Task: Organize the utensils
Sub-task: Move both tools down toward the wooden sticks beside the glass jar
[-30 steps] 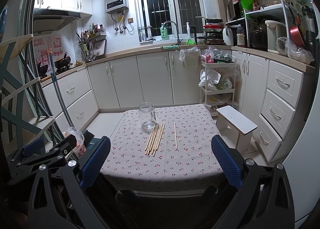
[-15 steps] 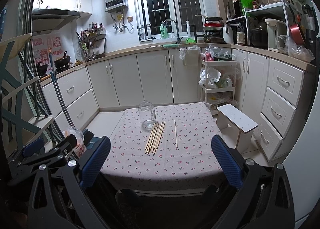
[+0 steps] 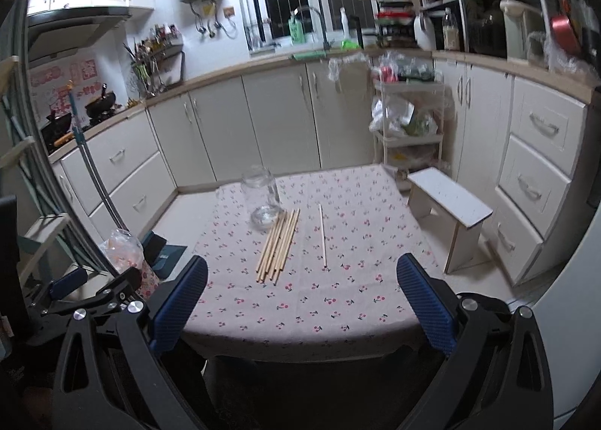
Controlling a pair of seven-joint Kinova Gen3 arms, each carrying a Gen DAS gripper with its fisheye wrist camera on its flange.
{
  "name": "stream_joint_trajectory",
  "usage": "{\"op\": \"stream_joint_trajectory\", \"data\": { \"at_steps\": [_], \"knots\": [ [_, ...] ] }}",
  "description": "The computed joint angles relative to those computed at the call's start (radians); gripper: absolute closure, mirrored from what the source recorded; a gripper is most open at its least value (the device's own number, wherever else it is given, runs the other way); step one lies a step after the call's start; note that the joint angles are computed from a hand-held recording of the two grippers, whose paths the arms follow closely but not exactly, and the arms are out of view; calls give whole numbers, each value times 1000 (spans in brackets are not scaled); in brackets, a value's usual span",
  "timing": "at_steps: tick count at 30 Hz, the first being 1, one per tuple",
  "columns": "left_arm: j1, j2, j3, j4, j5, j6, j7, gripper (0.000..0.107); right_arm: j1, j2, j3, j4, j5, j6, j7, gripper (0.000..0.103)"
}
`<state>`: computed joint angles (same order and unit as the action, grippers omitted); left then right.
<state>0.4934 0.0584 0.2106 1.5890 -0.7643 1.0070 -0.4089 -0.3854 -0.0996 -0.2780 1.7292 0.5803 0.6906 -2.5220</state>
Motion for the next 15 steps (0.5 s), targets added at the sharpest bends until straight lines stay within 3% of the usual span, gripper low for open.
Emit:
{"op": "stream_joint_trajectory", "data": {
  "at_steps": [7,15],
  "knots": [
    [-66,138,-76,-64,97,-109,-126,12,12,186,114,-80,-131,-66,192,6],
    [-106,342,-144,-245,235,-176,-329,12,14,413,198,-238,-255,-91,390,6]
  ]
}}
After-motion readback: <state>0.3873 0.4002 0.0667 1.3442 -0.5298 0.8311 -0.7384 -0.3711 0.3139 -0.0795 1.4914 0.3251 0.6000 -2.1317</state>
